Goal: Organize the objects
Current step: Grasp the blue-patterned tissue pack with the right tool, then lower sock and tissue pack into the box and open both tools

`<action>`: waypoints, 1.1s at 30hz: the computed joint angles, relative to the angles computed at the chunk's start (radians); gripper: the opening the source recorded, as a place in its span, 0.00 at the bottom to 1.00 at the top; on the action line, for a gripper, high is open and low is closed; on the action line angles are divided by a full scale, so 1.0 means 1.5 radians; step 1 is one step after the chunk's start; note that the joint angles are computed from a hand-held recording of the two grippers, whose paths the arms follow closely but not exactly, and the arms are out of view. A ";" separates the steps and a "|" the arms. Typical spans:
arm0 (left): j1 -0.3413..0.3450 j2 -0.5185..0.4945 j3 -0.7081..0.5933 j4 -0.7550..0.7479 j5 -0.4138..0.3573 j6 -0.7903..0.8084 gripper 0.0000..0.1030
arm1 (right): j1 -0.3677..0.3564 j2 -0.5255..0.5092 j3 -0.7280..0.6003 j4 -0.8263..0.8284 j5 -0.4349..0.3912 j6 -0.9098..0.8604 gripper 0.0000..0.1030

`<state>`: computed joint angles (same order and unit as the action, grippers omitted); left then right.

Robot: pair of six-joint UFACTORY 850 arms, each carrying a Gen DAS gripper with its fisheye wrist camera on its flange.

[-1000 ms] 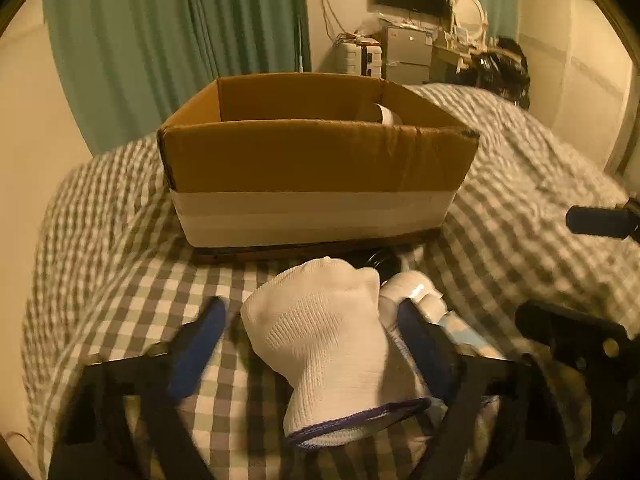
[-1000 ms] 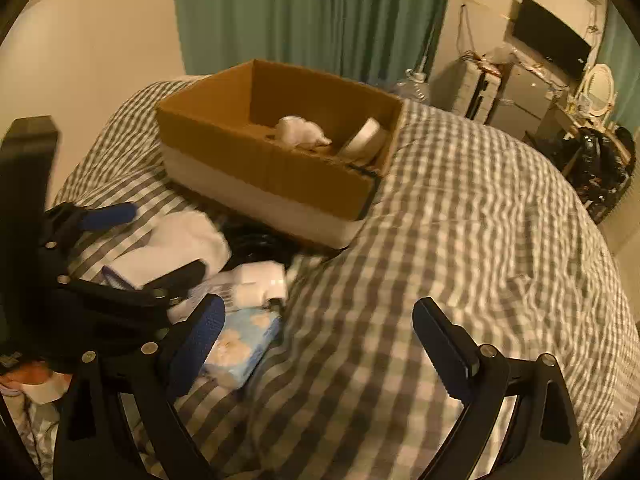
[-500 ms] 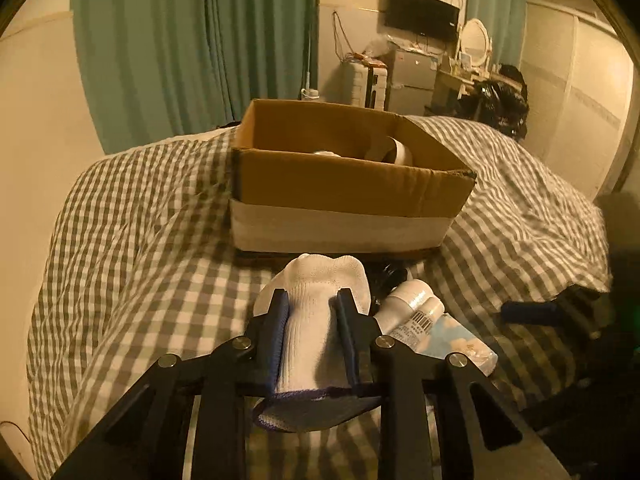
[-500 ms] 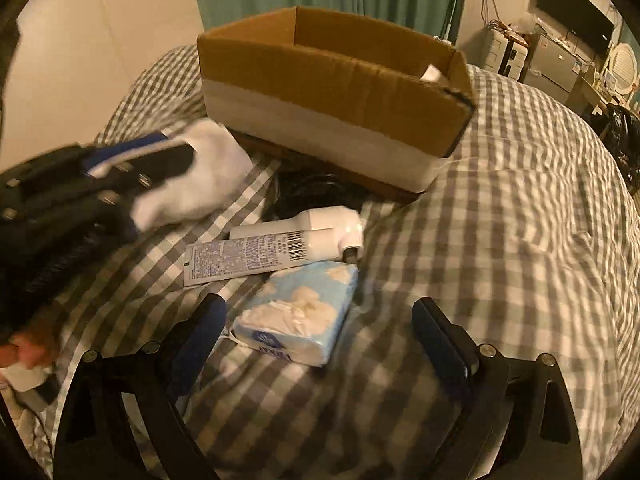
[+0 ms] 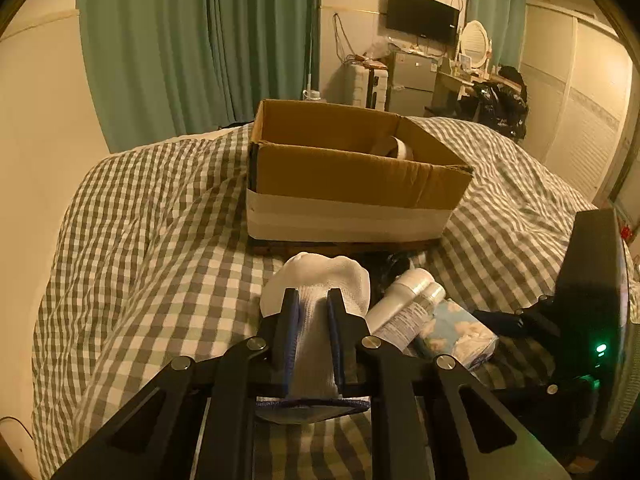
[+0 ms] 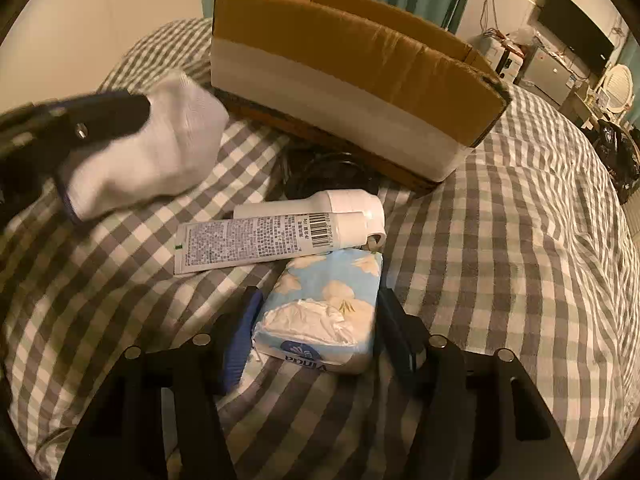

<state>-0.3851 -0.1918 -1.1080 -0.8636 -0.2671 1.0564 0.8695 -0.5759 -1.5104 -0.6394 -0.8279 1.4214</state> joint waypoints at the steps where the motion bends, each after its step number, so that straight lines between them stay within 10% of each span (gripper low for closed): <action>1: 0.000 0.003 0.003 0.000 -0.003 -0.001 0.10 | 0.002 0.006 0.006 -0.009 0.005 0.012 0.56; 18: 0.003 0.056 0.034 -0.077 -0.035 0.089 0.04 | 0.042 0.103 0.092 -0.157 0.020 0.189 0.55; 25: -0.022 0.005 0.011 0.011 -0.016 0.015 0.56 | 0.033 0.124 0.114 -0.167 0.018 0.211 0.55; 33: -0.037 -0.050 -0.025 0.203 -0.033 -0.167 0.56 | 0.016 0.132 0.132 -0.153 0.050 0.210 0.55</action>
